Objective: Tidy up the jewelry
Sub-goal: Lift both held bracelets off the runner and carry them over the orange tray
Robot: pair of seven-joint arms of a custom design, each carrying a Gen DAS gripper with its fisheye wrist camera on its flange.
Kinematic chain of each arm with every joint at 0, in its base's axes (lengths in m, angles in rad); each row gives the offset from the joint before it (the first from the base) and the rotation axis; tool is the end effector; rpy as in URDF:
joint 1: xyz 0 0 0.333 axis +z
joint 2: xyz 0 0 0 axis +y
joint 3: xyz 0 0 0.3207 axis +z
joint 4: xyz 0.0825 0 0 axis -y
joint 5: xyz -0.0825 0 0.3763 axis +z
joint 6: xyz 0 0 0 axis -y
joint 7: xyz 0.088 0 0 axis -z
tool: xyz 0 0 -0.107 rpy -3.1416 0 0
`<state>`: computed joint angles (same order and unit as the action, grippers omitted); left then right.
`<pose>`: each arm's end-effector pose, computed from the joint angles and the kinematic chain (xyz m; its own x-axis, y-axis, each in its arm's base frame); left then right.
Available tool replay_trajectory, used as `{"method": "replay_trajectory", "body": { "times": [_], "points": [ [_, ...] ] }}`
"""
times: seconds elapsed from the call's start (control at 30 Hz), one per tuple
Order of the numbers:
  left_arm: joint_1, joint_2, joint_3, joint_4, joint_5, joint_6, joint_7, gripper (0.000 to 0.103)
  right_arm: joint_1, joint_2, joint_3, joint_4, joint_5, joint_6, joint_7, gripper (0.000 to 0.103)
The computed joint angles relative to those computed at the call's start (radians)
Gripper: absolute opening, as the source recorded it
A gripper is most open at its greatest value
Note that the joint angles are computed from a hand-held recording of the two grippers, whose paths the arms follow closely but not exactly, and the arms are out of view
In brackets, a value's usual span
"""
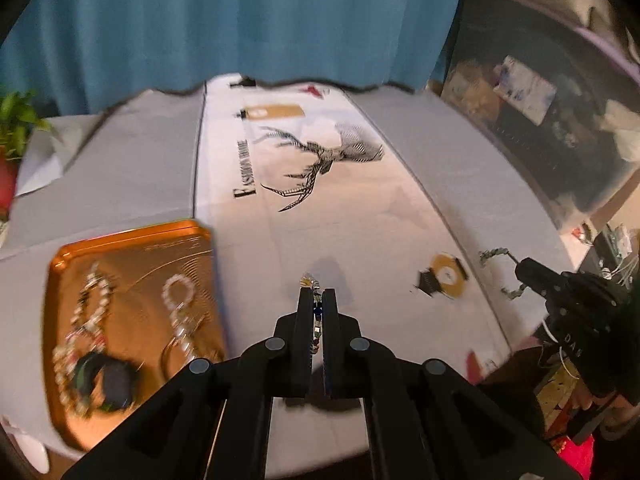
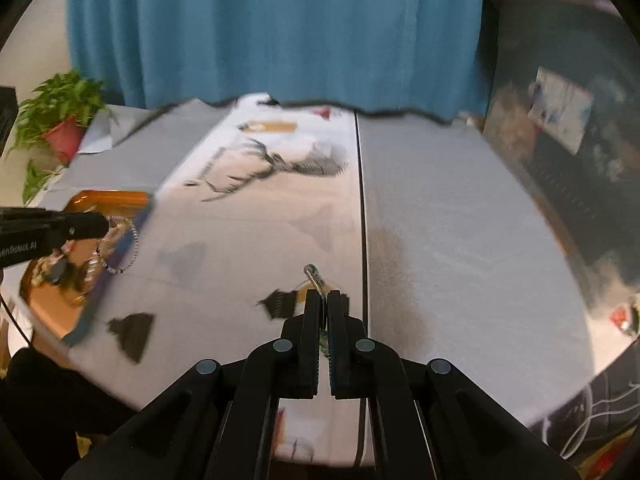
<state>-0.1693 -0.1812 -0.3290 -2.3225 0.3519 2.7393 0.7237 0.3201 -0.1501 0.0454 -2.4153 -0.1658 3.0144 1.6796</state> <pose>0.4455 -0.2647 0.4827 0.0070 -0.9902 0.1394 -0.8098 -0.0874 -0.5802 0.4738 0.1951 0.4657 0.3809 -0.9227 0.0600 -0.6612 -0.3171 -0.6799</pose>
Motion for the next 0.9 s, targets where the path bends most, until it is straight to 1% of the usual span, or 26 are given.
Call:
{"method": "replay_trajectory", "body": {
  "times": [0.03, 0.1, 0.17, 0.23, 0.27, 0.33, 0.43, 0.5, 0.6, 0.67, 0.77, 0.9],
  "points": [
    [-0.007, -0.042, -0.003, -0.026, -0.004, -0.004, -0.005, 0.002, -0.001, -0.053, 0.013, -0.038, -0.016, -0.002, 0.012, 0.003],
    [-0.014, -0.140, -0.024, -0.086, -0.013, -0.013, -0.018, 0.002, 0.019, -0.122, 0.018, -0.088, -0.017, -0.013, 0.016, 0.003],
    [-0.021, -0.247, -0.054, -0.149, -0.035, -0.036, -0.024, 0.002, 0.068, -0.214, 0.009, -0.155, 0.000, -0.028, 0.006, 0.003],
    [-0.029, -0.339, -0.079, -0.201, -0.069, -0.058, -0.028, 0.002, 0.095, -0.291, 0.018, -0.211, 0.002, -0.039, 0.018, 0.004],
    [-0.045, -0.396, -0.085, -0.234, -0.098, -0.073, -0.028, 0.002, 0.128, -0.337, 0.013, -0.242, 0.012, -0.050, 0.017, 0.004],
    [-0.068, -0.483, -0.101, -0.281, -0.149, -0.103, -0.026, 0.002, 0.160, -0.407, 0.020, -0.289, 0.014, -0.064, 0.028, 0.004],
    [-0.095, -0.621, -0.155, -0.338, -0.191, -0.184, -0.043, 0.002, 0.219, -0.503, 0.034, -0.344, 0.017, -0.093, 0.049, 0.004],
    [-0.123, -0.695, -0.179, -0.367, -0.218, -0.232, -0.055, 0.002, 0.261, -0.555, 0.041, -0.374, 0.019, -0.113, 0.057, 0.004],
    [-0.162, -0.775, -0.220, -0.396, -0.248, -0.303, -0.082, 0.002, 0.326, -0.629, 0.052, -0.416, 0.027, -0.154, 0.072, 0.004],
    [-0.189, -0.810, -0.236, -0.413, -0.268, -0.331, -0.103, 0.002, 0.362, -0.666, 0.064, -0.437, 0.030, -0.182, 0.083, 0.004],
    [-0.236, -0.849, -0.257, -0.438, -0.299, -0.356, -0.137, 0.002, 0.413, -0.708, 0.074, -0.465, 0.040, -0.220, 0.099, 0.004],
    [-0.265, -0.871, -0.263, -0.455, -0.312, -0.363, -0.159, 0.002, 0.461, -0.726, 0.083, -0.480, 0.049, -0.255, 0.114, 0.004]
  ]
}}
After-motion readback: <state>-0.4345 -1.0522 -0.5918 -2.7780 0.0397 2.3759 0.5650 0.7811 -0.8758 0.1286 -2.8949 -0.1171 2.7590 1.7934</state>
